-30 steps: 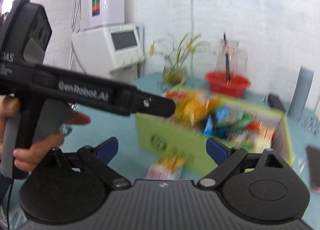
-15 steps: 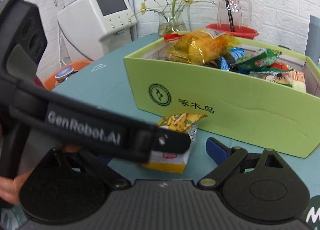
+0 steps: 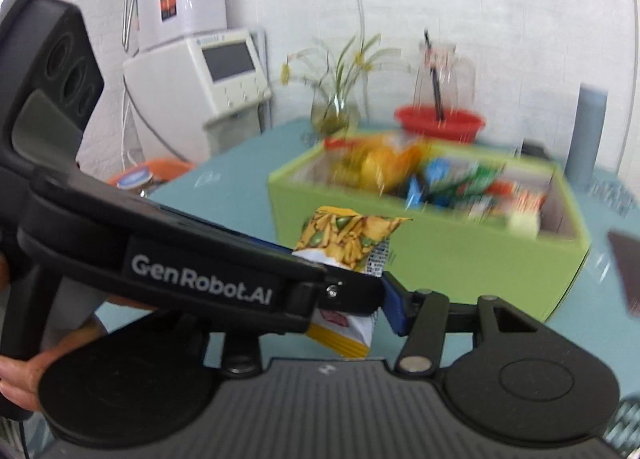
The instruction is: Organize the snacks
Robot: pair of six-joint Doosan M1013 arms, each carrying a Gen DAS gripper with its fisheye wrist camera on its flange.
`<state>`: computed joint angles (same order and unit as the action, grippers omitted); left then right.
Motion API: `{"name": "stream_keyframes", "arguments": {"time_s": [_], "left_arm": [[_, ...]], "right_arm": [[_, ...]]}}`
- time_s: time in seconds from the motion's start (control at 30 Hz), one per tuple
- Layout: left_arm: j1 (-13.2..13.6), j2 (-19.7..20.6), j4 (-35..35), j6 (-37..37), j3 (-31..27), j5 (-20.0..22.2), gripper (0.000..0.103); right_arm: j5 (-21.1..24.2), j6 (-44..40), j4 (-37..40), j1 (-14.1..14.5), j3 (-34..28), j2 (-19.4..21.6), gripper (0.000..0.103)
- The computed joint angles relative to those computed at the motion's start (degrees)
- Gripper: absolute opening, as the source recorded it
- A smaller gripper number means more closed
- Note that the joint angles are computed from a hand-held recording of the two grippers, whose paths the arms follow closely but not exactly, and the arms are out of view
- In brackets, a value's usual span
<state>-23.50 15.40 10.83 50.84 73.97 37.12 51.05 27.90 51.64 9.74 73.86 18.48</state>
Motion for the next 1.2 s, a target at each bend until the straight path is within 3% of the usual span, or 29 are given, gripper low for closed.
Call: {"name": "stream_keyframes", "arguments": {"time_s": [0.1,0.2,0.33,0.43,0.53,0.63,0.7,0.73,0.8,0.87,0.93,1.07,1.2], "left_arm": [[1.0,3.2,0.7,2.4,-6.6,1.6,0.028],[2.3,8.4,0.5,4.0,-15.1,5.9,0.028],[4.5,15.2,-3.8,6.5,-24.7,12.7,0.027],[5.1,18.2,-3.0,5.6,-26.8,16.0,0.034],[4.7,17.4,0.6,5.7,-23.8,12.8,0.038],[4.5,17.5,1.8,5.4,-24.2,13.8,0.044],[4.4,17.0,2.3,4.3,-23.7,13.3,0.051],[4.3,16.4,2.8,3.5,-22.9,12.4,0.054],[4.1,14.4,3.6,1.8,-20.1,8.5,0.071],[3.3,12.2,6.7,-0.2,-17.4,4.5,0.072],[2.2,10.3,12.6,-4.2,-15.1,3.1,0.077],[-0.7,5.1,25.4,-16.9,-8.1,-0.1,0.087],[-4.7,0.6,35.2,-28.6,-1.1,1.5,0.092]], "right_arm": [[0.1,2.6,-2.1,0.2,-7.3,3.7,0.059],[2.3,8.7,-8.3,0.9,-17.3,9.4,0.059],[9.3,17.8,-14.9,1.5,-29.6,17.6,0.059],[13.8,21.3,-17.0,1.7,-34.5,21.8,0.062],[12.1,19.9,-14.2,1.3,-32.2,21.7,0.069],[12.3,19.7,-13.4,1.1,-31.9,21.6,0.071],[11.6,20.0,-14.0,1.1,-31.4,21.1,0.079],[10.3,20.1,-14.7,1.2,-30.7,20.5,0.082],[5.8,19.7,-15.9,1.3,-27.6,18.4,0.097],[3.7,17.6,-12.8,0.5,-25.1,16.7,0.098],[4.0,16.2,-8.8,-0.9,-22.9,15.0,0.099],[-2.3,10.9,-3.4,-3.2,-12.8,8.2,0.102],[-7.7,7.3,1.6,-4.8,-0.9,0.4,0.102]]}}
